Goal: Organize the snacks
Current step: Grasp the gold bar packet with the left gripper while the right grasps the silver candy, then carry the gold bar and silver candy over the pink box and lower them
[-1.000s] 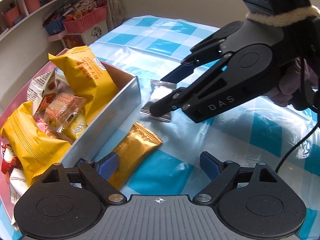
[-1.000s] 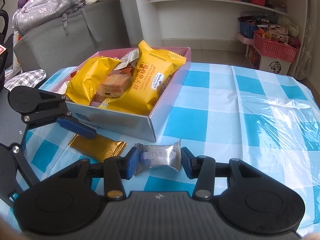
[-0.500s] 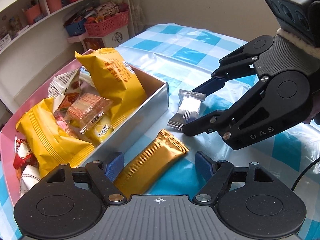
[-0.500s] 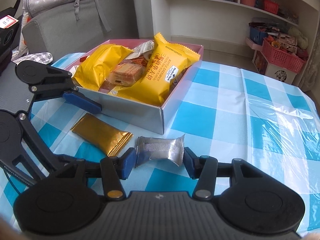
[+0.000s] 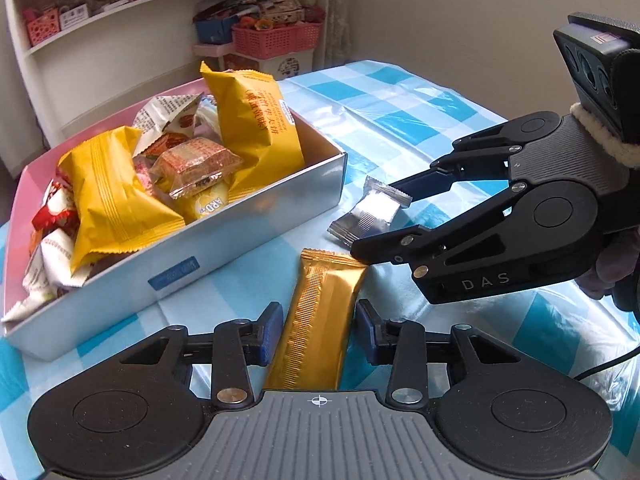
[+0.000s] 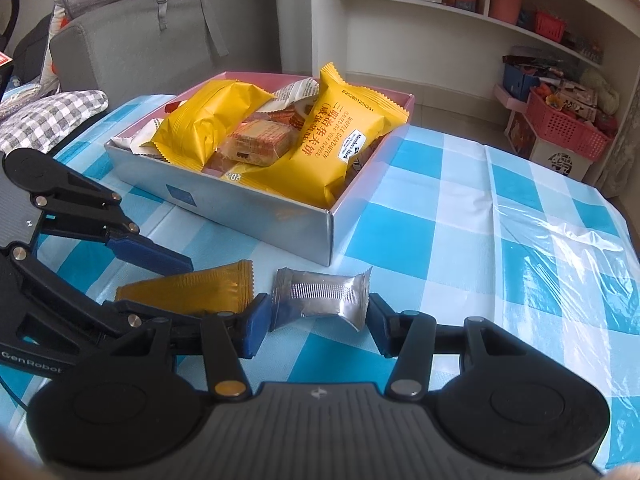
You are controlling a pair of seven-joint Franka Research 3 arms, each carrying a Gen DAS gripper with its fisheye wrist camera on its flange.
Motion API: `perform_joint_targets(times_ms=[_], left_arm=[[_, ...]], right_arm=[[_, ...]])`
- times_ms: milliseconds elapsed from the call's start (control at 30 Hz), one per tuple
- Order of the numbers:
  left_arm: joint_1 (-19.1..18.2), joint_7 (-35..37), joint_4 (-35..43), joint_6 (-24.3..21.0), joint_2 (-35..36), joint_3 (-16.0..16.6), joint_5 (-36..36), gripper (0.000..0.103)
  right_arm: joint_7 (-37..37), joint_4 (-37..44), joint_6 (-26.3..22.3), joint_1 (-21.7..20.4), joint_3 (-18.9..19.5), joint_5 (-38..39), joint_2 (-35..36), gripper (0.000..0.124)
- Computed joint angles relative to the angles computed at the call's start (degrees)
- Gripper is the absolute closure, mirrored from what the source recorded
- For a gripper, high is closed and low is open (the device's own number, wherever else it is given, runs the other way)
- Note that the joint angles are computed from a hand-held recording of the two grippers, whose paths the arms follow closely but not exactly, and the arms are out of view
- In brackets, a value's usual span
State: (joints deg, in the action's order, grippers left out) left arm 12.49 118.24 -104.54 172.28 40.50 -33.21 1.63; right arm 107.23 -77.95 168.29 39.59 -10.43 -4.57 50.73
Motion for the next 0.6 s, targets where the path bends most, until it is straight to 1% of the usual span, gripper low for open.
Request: perform_joint_targets(times_ms=[100, 167, 200, 233, 333, 433, 500, 533, 600], left_arm=[[-2.76, -5.17, -2.37, 2.78, -2.15, 3.13, -0.71, 0.07], [-4.64, -8.25, -3.26, 3.84, -3.2, 5.19, 0.15, 0.073], [-6.37, -10.41, -3.57, 4.49, -3.8, 6.98, 0.68, 0.074], [-7.34, -12.19, -4.11, 5.22, -4.28, 8.1, 1.13, 0.075], [-9.1, -16.6, -5.28, 6.61, -5.25, 10.29, 2.38, 0.076], [-10.54, -21.07, -6.11, 6.89, -6.34, 12.45, 3.35, 0.076], [-11.66, -24.11, -6.42, 6.98, -7.02, 14.19, 4.08, 0.076], [-11.31, -25.01, -6.65, 7.04, -7.26, 14.12, 4.48, 0.076], [-9.16, -26.29, -7.48, 6.97, -7.94, 12.55, 5.02, 0.076]], right_arm=[[1.15, 0.7, -0.29, 0.78, -1.0, -0.12, 0.54, 0.075], [1.83, 0.89, -0.17, 1.19, -1.5, -0.42, 0.77, 0.079], [2.15, 0.84, -0.02, 1.41, -1.75, -0.58, 0.8, 0.08], [2.59, 0.75, 0.15, 1.7, -2.11, -0.74, 0.82, 0.08], [3.77, 0.25, 0.6, 2.24, -2.73, -0.9, 0.63, 0.083], [6.09, -0.24, 0.33, 3.61, -4.49, -1.31, 0.39, 0.086], [7.4, -0.83, 0.48, 3.92, -4.86, -1.56, -0.04, 0.087], [7.74, -1.22, 0.75, 3.74, -4.57, -1.53, -0.35, 0.087], [7.88, -1.87, 1.29, 3.0, -3.5, -1.15, -0.99, 0.087]])
